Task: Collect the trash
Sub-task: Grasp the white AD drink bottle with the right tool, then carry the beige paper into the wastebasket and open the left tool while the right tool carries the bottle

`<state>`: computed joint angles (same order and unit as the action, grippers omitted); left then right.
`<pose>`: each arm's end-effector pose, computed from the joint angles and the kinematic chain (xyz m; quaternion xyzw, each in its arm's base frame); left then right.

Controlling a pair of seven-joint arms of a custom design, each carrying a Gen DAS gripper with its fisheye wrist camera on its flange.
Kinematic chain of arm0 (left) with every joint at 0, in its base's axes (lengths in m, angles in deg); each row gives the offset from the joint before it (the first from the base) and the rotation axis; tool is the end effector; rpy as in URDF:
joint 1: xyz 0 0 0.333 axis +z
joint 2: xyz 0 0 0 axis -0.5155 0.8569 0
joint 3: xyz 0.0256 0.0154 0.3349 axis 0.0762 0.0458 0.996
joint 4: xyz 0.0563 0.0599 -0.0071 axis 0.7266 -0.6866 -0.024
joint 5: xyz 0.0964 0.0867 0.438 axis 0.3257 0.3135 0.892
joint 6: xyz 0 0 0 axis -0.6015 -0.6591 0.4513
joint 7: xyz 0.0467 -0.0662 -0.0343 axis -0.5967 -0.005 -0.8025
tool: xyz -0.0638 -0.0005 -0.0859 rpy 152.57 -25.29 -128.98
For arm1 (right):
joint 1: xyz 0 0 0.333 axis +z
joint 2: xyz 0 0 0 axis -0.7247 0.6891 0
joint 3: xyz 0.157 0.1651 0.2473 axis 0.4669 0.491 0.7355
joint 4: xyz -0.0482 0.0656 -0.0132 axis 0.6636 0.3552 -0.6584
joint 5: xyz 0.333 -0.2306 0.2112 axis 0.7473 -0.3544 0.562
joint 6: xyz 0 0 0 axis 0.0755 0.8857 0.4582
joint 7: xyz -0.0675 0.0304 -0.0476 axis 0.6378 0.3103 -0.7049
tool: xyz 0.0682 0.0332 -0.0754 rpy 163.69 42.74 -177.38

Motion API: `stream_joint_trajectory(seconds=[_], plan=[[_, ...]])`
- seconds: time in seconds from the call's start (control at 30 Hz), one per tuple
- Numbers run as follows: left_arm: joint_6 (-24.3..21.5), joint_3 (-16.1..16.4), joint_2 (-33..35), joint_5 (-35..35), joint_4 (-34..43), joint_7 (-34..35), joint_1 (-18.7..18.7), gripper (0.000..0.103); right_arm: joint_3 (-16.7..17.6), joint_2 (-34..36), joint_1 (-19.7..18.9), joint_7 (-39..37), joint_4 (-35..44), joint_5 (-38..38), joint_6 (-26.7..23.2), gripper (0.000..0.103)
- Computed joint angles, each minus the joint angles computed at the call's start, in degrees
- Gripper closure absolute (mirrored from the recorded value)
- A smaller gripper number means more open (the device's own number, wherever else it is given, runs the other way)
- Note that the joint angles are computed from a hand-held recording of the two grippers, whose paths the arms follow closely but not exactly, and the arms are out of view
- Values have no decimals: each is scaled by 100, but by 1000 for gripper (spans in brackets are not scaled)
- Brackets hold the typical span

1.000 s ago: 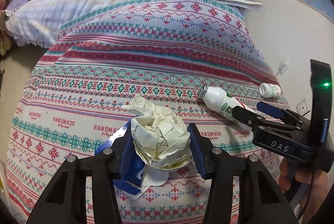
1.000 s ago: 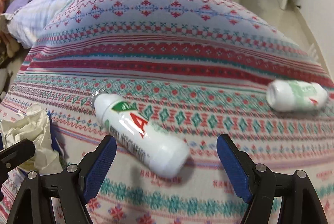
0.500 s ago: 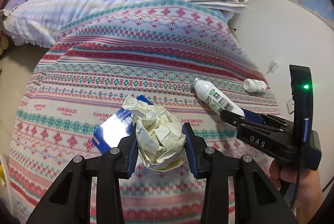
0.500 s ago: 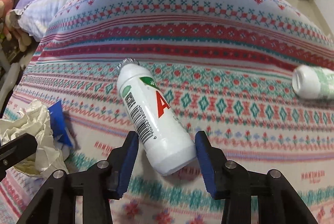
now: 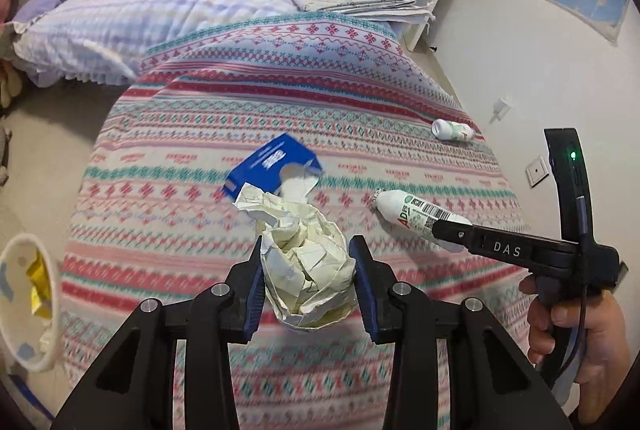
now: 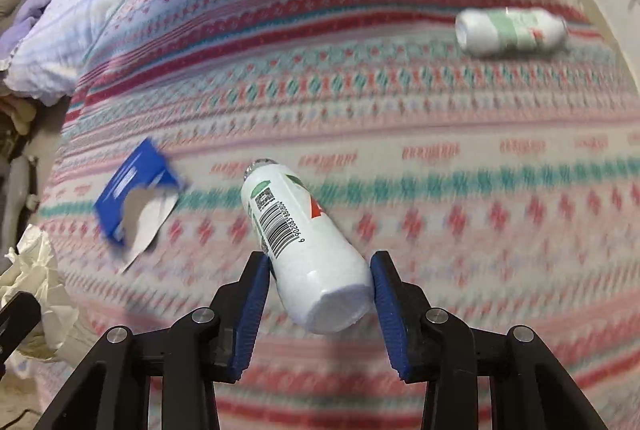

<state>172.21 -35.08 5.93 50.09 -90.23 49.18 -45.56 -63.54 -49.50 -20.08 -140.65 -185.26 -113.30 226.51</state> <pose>0.5821 -0.3673 0.4131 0.3304 -0.8829 0.3332 0.0136 0.4432 0.3591 0.4066 -0.3448 0.9128 -0.1138 0.1868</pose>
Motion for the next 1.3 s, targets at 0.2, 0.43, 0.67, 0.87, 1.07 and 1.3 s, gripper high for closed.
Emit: stream_joint_trajectory(seconds=[0.2, 0.43, 0.67, 0.87, 1.07, 1.3], plan=[[-147, 133, -333, -356, -410, 452, 181, 62, 135, 164, 226, 208, 167, 117, 25, 57], [-291, 372, -355, -317, -606, 564, 269, 62, 124, 572, 509, 377, 416, 262, 51, 57], [-906, 480, -247, -256, -405, 158, 484, 62, -48, 905, 652, 403, 574, 347, 266, 57], [-872, 488, -178, -164, -316, 18, 559, 62, -189, 1204, 693, 238, 949, 185, 15, 57], [-987, 560, -52, -185, -60, -86, 776, 62, -315, 1546, 814, 152, 1430, -29, -216, 64], [-579, 801, 340, 159, 455, -633, 1171, 62, -432, 1957, 1006, -159, 2173, -407, 26, 64]])
